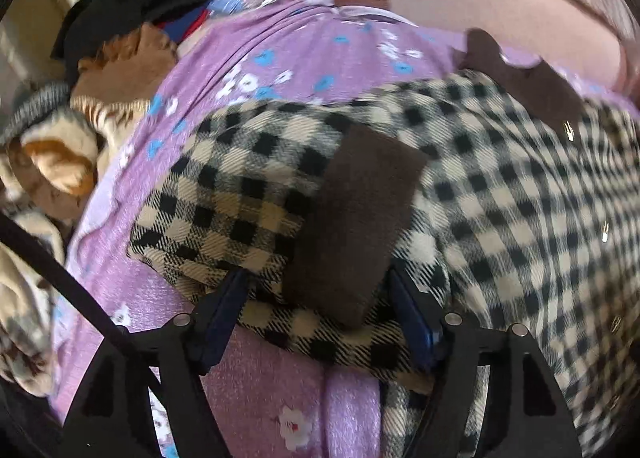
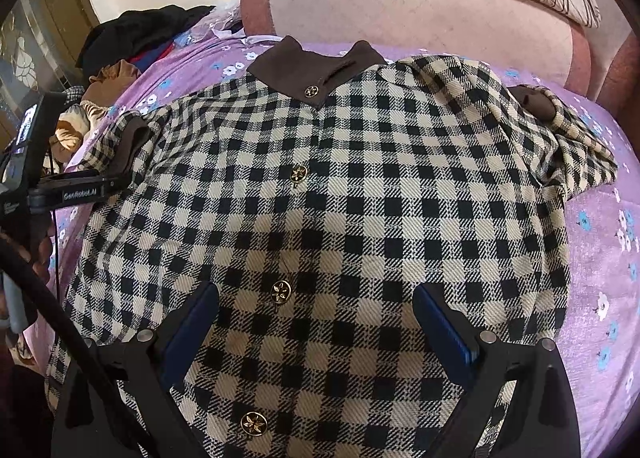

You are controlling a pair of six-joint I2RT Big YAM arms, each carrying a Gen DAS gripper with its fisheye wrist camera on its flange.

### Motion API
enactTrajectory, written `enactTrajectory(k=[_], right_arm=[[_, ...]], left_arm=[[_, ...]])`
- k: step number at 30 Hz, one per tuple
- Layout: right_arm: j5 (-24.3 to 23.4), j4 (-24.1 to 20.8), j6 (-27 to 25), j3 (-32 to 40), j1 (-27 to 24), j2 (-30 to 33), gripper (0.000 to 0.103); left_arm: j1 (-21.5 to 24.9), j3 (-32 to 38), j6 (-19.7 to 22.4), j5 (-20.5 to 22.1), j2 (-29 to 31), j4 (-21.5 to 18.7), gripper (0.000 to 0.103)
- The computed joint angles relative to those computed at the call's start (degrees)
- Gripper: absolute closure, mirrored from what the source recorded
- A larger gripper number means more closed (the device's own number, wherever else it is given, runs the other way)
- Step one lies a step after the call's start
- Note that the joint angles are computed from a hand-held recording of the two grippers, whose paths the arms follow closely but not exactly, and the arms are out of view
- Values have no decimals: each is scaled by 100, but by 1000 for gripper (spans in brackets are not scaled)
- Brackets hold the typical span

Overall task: Fold large clothes
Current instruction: 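Grasp the brown cuff of the sleeve with the left gripper, then lift the sleeve with the left gripper and fold it across the shirt body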

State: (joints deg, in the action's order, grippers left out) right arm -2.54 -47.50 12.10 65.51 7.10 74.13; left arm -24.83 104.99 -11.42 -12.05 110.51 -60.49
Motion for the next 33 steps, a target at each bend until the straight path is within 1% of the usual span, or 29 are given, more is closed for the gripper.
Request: enactTrajectory(k=[1,2,3,4,5,6,8,10,11,14,16,19,22,26,30,32,33], right_arm=[[-9,-5,12,3,-7,3,4],[-18,-3,21,0,-14,5,4],[-18,-5,26,1,-14,10,4],[-6,-14,30,5,-8,16,4],[-3,-11,24,1,-11,18,4],[0,-6,23,-3,-8,18,4],[15,-5,23,-9,7,10,4],[20,14,7,-26,7,-6,4],[24,24,3,-31,5,-9,4],[14,39,16,-40,-19,-23,4],[9,36,27,-39,-45,-42,4],[14,42,69,-14,-137,-95,4],[22,52,162,34,-289,-156,4],[12,48,349,94,-576,-246,4],[-41,46,621,107,-979,-331,4],[-7,58,738,104,-1139,-344,4],[0,54,763,115,-1192,-319,4]], left_arm=[[46,10,-45,107,6,1,33],[78,-5,-70,147,-6,34,37],[90,-1,-69,111,-5,50,55],[98,-10,-89,60,-18,56,78],[112,-17,-153,13,-36,56,86],[142,-25,-234,12,-56,78,89],[200,-96,-305,208,-141,148,91],[234,-165,-350,276,-249,221,92],[252,-221,-406,392,-357,292,92],[246,-221,-405,616,-559,384,92],[174,-100,-318,675,-645,346,93],[49,117,-285,1014,-719,276,93],[-218,318,-355,1370,-754,316,93],[-686,735,-475,1997,-522,350,93],[-1171,1167,-616,2233,-52,325,93],[-1338,1324,-781,2506,257,325,93],[-1403,1435,-765,2475,423,295,93]])
